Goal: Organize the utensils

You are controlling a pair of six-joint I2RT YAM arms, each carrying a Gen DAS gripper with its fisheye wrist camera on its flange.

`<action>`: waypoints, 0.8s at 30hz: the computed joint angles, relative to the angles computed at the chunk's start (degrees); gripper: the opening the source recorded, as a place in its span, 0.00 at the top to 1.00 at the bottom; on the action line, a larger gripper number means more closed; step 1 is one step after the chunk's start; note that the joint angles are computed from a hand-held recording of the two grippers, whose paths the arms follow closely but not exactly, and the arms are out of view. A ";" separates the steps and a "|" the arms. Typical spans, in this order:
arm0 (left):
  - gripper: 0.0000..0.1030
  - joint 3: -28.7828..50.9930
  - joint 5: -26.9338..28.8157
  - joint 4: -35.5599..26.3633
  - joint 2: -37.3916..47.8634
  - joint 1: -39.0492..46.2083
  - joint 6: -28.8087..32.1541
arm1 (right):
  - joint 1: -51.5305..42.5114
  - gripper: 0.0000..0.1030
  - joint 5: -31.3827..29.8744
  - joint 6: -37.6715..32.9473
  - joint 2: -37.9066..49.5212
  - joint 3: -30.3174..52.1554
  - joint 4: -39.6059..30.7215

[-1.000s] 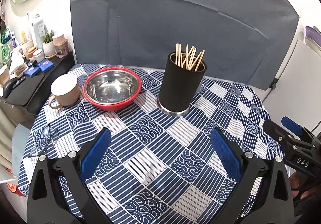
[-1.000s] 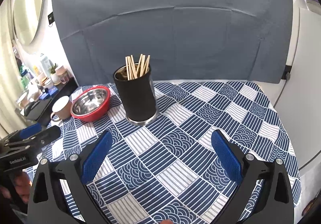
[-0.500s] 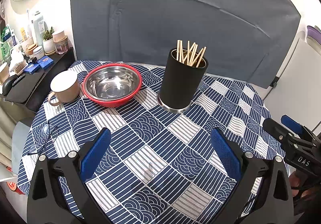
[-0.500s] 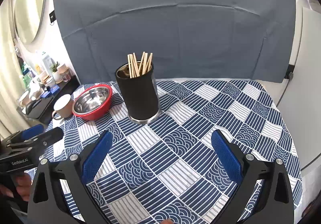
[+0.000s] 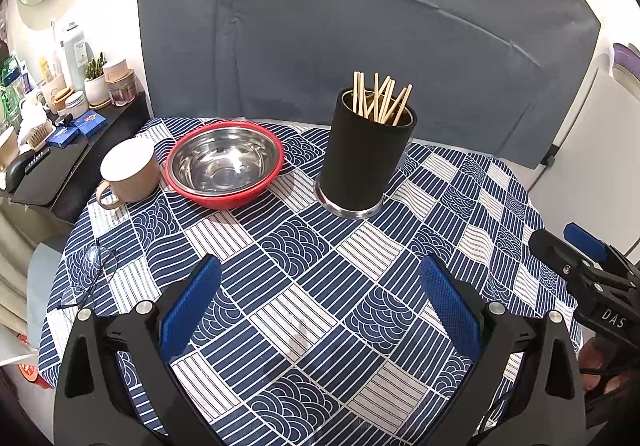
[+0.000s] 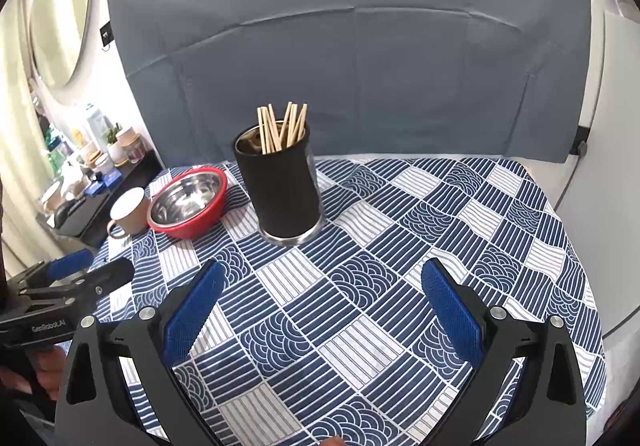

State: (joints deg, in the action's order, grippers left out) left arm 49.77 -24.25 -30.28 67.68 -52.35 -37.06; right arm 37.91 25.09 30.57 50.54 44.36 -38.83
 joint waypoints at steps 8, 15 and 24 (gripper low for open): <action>0.06 0.77 -1.06 -0.79 0.75 -0.59 0.13 | 0.05 0.08 -0.66 0.20 -0.13 -0.23 -0.33; 0.06 1.08 -0.95 -1.03 1.16 -0.90 0.18 | 0.10 0.08 -0.47 0.86 0.38 -0.02 -1.07; 0.06 1.75 -1.60 -1.34 1.91 -1.38 1.05 | 0.09 0.08 -0.52 0.93 1.05 0.25 -1.15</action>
